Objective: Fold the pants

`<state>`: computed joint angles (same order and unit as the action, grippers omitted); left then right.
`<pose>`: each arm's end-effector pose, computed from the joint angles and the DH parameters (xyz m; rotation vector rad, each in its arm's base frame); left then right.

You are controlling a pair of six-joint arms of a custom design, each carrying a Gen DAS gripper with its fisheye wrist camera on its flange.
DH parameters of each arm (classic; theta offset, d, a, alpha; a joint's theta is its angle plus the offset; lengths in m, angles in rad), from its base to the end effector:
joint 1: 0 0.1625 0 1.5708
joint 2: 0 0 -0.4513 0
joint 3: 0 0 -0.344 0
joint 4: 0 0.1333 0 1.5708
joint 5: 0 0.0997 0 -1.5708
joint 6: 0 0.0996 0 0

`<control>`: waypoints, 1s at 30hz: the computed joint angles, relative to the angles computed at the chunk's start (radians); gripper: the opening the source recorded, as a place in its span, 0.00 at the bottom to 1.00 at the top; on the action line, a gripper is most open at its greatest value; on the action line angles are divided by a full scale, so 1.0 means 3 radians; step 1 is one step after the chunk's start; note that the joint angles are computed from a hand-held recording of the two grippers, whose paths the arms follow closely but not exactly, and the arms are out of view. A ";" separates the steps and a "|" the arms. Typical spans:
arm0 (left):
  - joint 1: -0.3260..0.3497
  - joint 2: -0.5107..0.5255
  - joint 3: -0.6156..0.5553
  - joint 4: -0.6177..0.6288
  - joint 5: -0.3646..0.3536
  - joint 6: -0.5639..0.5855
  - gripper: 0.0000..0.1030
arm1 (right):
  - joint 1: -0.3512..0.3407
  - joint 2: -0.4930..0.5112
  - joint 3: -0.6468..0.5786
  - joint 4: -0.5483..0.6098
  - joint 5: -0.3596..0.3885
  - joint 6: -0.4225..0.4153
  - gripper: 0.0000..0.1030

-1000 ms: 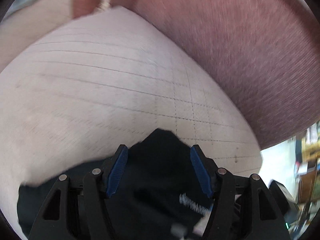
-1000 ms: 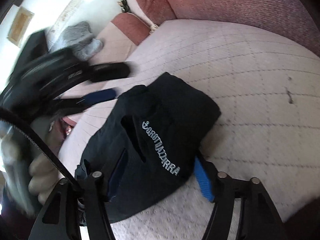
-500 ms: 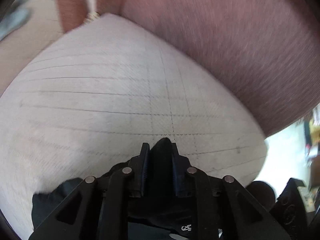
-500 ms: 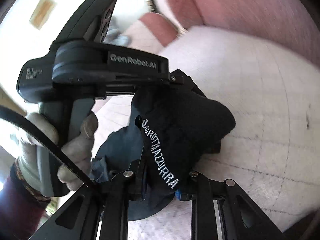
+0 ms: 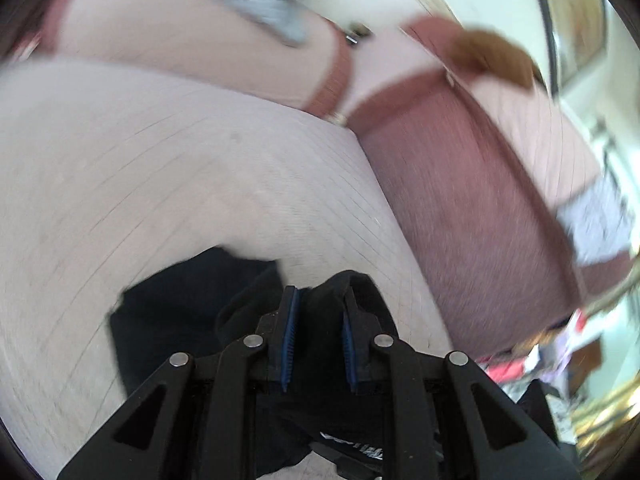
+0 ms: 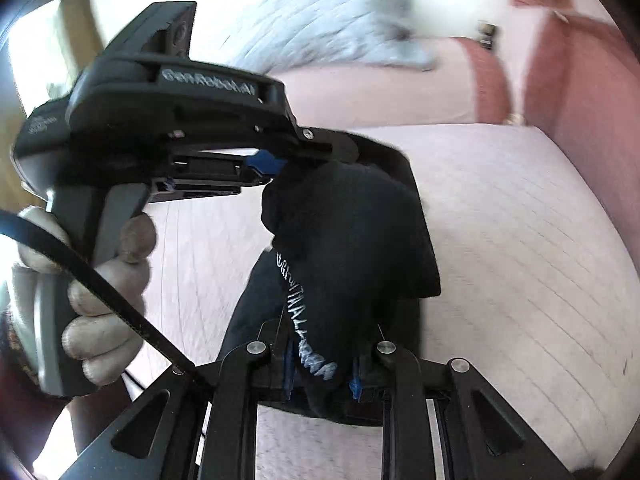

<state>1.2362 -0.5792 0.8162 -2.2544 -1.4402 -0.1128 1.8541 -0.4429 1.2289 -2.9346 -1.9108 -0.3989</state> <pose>-0.1392 -0.8458 0.2827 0.2908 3.0183 -0.7153 0.3157 -0.7264 0.0883 0.7655 -2.5640 0.7664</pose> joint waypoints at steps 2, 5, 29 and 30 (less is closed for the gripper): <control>0.0111 -0.0112 0.0244 -0.0200 0.0026 -0.0181 0.20 | 0.0056 0.0132 -0.0079 0.0048 -0.0129 -0.0170 0.22; 0.0279 -0.0194 0.0418 -0.0278 0.0085 -0.0441 0.26 | 0.0144 0.0366 -0.0249 0.0121 -0.0393 -0.0486 0.36; 0.0085 -0.0386 0.0907 -0.0651 0.0323 -0.0355 0.53 | 0.0049 -0.0073 0.0464 -0.0426 -0.0184 -0.0473 0.72; 0.0080 -0.0346 0.0913 -0.0593 0.0563 -0.0423 0.53 | 0.0015 -0.0087 0.0438 -0.0365 -0.0180 -0.0359 0.72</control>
